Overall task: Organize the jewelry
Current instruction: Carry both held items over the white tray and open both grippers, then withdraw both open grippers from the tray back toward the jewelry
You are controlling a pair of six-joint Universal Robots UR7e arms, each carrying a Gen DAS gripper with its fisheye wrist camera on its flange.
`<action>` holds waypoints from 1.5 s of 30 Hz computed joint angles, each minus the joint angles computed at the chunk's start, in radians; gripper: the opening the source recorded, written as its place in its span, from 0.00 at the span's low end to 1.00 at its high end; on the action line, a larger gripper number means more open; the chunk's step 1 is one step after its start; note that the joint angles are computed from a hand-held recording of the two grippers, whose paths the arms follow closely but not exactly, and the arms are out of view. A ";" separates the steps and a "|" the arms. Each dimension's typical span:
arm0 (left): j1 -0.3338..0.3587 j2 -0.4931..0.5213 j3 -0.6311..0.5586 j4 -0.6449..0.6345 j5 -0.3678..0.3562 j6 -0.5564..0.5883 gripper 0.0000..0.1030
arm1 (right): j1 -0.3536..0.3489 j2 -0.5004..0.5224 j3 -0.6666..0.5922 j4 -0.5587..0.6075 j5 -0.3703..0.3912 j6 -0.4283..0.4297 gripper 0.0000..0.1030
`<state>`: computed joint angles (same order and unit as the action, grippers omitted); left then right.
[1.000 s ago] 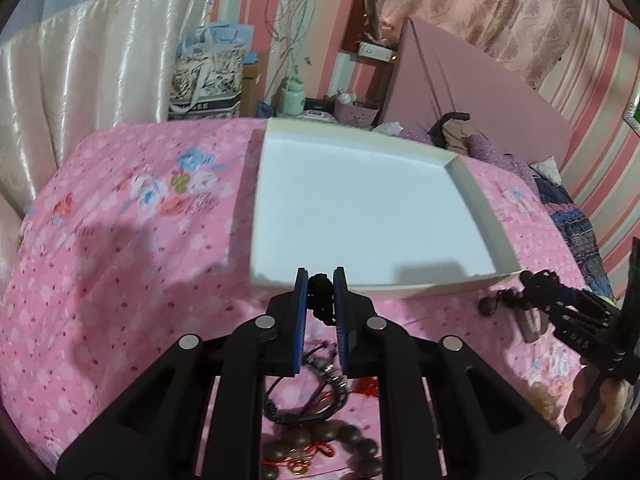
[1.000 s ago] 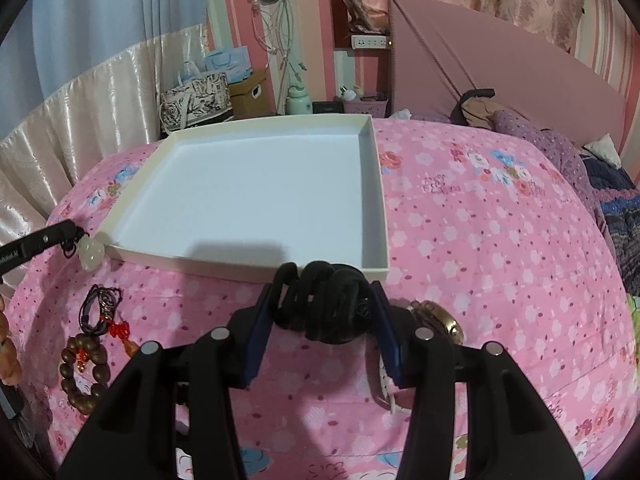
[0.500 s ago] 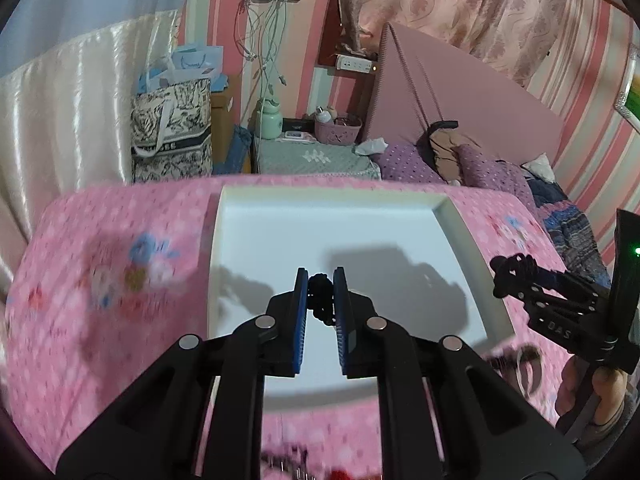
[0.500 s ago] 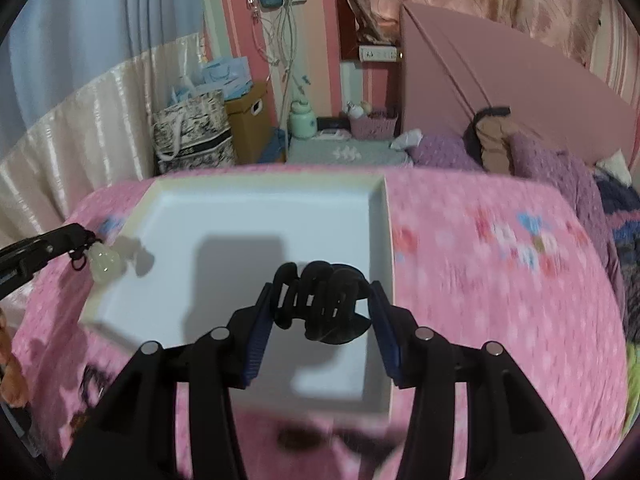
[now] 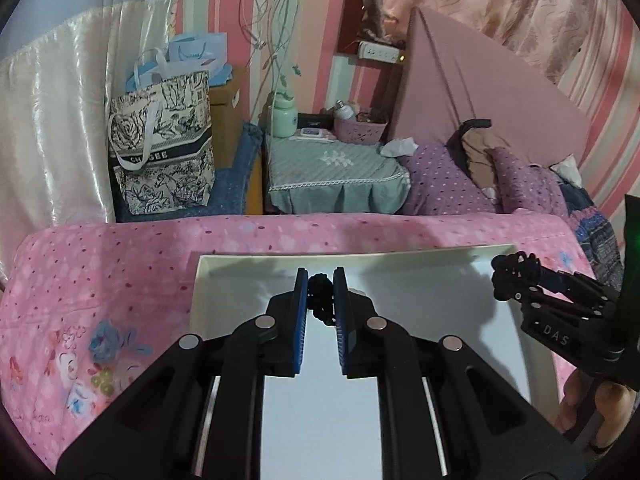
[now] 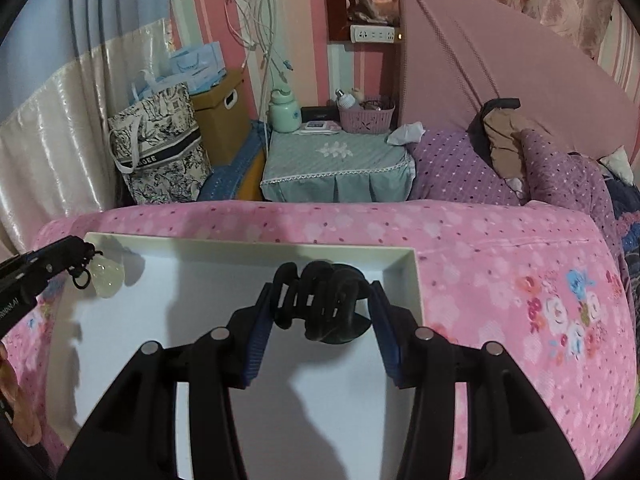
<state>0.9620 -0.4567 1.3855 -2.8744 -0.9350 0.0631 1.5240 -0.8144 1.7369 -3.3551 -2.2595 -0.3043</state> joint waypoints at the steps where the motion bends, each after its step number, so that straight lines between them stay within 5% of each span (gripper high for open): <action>1: 0.004 0.010 -0.013 0.006 0.005 -0.001 0.10 | -0.003 0.009 -0.011 0.001 -0.003 -0.001 0.46; 14: 0.028 0.053 -0.034 -0.002 0.069 0.033 0.11 | -0.039 -0.003 0.002 0.041 0.052 0.036 0.48; 16: 0.026 0.040 -0.021 -0.008 0.066 0.025 0.13 | -0.046 -0.024 0.015 0.068 0.081 0.063 0.60; 17: 0.022 0.036 -0.013 -0.013 0.068 0.026 0.15 | -0.049 -0.034 0.024 0.074 0.095 0.075 0.67; 21: -0.006 -0.012 0.058 -0.062 0.074 0.041 0.28 | -0.045 -0.078 0.063 0.077 0.130 0.082 0.68; 26: -0.048 -0.123 0.225 -0.169 0.074 0.026 0.72 | -0.004 -0.147 0.154 0.031 0.107 0.045 0.70; 37: -0.131 -0.336 0.580 -0.315 0.125 -0.089 0.96 | 0.074 -0.295 0.447 -0.101 0.021 0.022 0.75; 45: -0.167 -0.426 0.755 -0.319 0.166 -0.206 0.97 | 0.101 -0.316 0.618 -0.297 -0.041 0.070 0.79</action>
<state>0.7947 -0.8823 2.1402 -3.1937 -0.7688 -0.1424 1.6246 -1.1307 2.3550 -3.6523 -2.3006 -0.2343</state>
